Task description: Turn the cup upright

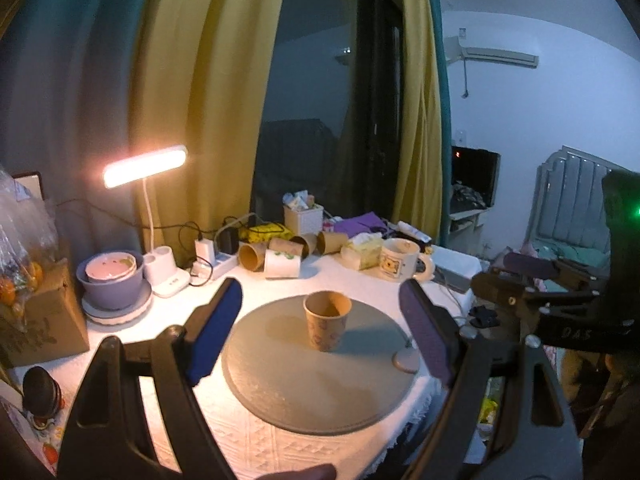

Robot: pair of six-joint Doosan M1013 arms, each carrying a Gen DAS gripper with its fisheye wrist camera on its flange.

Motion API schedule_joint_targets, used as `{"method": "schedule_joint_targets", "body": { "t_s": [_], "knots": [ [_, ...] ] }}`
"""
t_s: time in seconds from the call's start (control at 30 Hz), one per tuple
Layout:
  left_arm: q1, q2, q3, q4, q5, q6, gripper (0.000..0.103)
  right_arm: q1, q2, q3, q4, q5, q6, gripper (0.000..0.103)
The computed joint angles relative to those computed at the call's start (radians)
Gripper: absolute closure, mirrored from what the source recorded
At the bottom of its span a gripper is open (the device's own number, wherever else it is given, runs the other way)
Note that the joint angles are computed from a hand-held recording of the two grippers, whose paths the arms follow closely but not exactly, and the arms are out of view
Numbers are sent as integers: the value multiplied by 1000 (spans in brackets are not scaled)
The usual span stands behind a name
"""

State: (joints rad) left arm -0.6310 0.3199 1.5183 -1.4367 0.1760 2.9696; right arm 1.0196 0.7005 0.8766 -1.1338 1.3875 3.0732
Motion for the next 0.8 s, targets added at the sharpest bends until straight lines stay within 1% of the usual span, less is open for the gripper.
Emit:
{"method": "schedule_joint_targets", "body": {
  "t_s": [0.13, 0.23, 0.3, 0.37, 0.43, 0.53, 0.8],
  "knots": [
    [-3, -8, 10, -79, -2, 95, 21, 7, 3, -13, -12, 17, -5, 22],
    [-8, -15, 17, -183, -18, 205, 21, 10, 7, -26, -20, 26, -14, 22],
    [-9, -19, 19, -218, -20, 236, 21, 12, 9, -33, -24, 30, -15, 22],
    [-8, -26, 25, -278, -16, 294, 21, 15, 10, -37, -28, 32, -13, 22],
    [-6, -28, 28, -288, -5, 303, 21, 17, 10, -39, -35, 34, -15, 22],
    [1, -29, 27, -262, 22, 269, 21, 18, 12, -44, -37, 33, -22, 22],
    [1, -32, 29, -264, 27, 268, 21, 15, 9, -40, -29, 23, -27, 22]
  ]
}}
